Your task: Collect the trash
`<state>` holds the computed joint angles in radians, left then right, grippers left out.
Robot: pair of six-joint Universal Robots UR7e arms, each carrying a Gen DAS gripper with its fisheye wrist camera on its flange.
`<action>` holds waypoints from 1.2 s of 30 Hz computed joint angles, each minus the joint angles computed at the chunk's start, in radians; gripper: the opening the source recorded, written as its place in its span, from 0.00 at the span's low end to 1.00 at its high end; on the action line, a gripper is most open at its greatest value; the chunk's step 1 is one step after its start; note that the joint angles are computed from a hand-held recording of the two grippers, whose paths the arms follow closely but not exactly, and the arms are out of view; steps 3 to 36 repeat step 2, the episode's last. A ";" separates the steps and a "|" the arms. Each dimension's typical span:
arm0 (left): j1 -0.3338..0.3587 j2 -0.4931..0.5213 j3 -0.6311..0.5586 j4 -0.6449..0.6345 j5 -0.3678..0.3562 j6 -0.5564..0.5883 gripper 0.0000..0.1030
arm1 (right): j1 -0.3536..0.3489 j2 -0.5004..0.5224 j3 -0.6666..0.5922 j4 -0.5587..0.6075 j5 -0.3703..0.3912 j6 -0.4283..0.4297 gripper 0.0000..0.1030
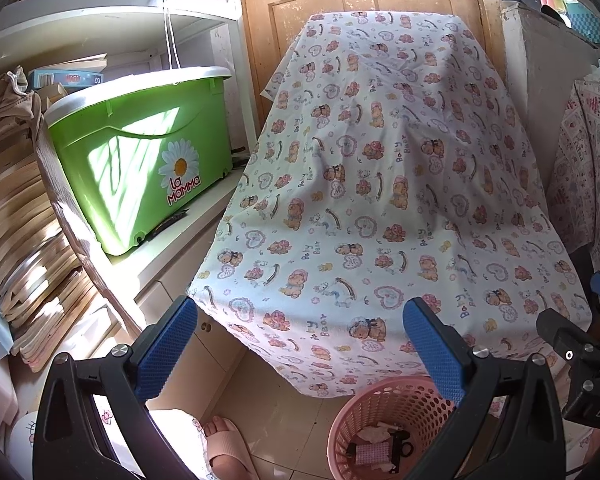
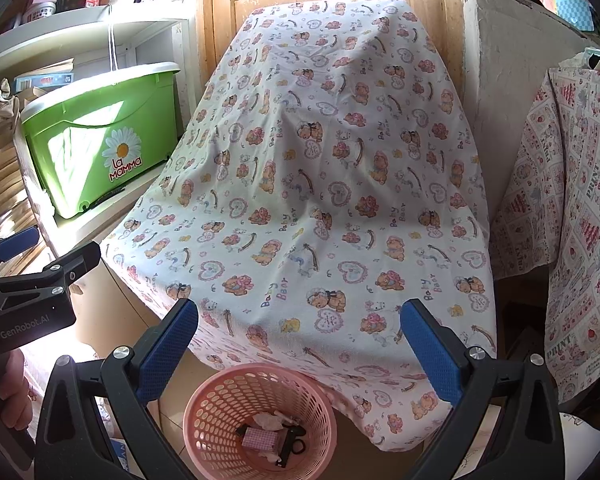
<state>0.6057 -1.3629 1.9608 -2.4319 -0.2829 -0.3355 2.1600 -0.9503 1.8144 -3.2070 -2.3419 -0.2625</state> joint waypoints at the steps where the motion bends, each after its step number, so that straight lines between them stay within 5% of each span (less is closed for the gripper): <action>1: -0.001 -0.001 0.000 0.007 -0.001 -0.004 0.99 | 0.000 0.000 0.000 -0.001 -0.001 0.000 0.99; 36: -0.001 -0.002 0.000 0.008 -0.003 -0.003 0.99 | 0.000 0.000 0.000 0.001 0.000 0.000 0.99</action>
